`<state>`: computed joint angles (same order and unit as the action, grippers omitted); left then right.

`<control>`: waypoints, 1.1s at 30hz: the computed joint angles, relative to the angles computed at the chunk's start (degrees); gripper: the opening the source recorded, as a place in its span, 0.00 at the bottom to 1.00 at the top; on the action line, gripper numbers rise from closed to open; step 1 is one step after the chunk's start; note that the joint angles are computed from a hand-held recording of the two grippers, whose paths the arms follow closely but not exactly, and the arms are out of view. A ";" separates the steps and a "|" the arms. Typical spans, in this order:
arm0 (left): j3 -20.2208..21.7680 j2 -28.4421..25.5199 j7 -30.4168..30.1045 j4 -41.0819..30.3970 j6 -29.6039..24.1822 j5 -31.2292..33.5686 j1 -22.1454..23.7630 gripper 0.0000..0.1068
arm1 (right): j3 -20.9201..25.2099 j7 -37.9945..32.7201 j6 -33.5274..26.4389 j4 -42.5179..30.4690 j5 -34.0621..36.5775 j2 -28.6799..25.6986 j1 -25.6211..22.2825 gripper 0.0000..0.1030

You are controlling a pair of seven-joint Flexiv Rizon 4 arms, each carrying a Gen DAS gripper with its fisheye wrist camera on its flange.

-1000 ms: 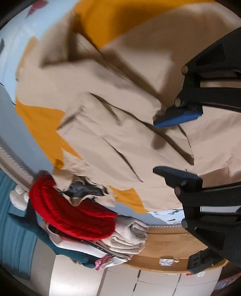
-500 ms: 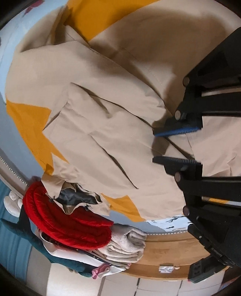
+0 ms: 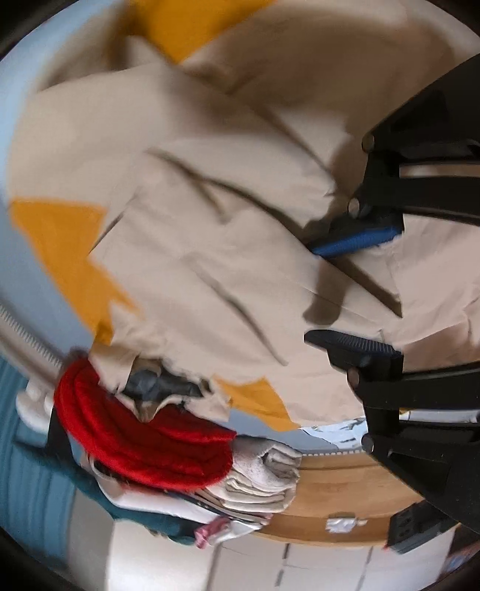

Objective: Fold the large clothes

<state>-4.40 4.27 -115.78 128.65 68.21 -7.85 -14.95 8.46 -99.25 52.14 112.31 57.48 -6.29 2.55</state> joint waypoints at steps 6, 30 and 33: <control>0.54 0.17 3.97 2.01 3.78 -6.43 -1.47 0.12 | 3.90 -20.91 15.86 2.35 -2.97 7.40 6.31 0.13; 0.17 -0.88 6.77 2.10 3.48 -9.24 -1.56 0.13 | -2.94 10.45 11.08 5.10 -21.89 3.53 5.41 0.56; 0.17 -1.01 6.54 2.08 3.49 -9.03 -1.49 0.13 | -2.98 8.56 2.45 1.70 -14.77 1.05 1.82 0.56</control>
<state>-4.23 3.26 -109.25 130.74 71.70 -16.88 -16.44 5.49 -90.68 54.59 114.01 42.70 -5.24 4.36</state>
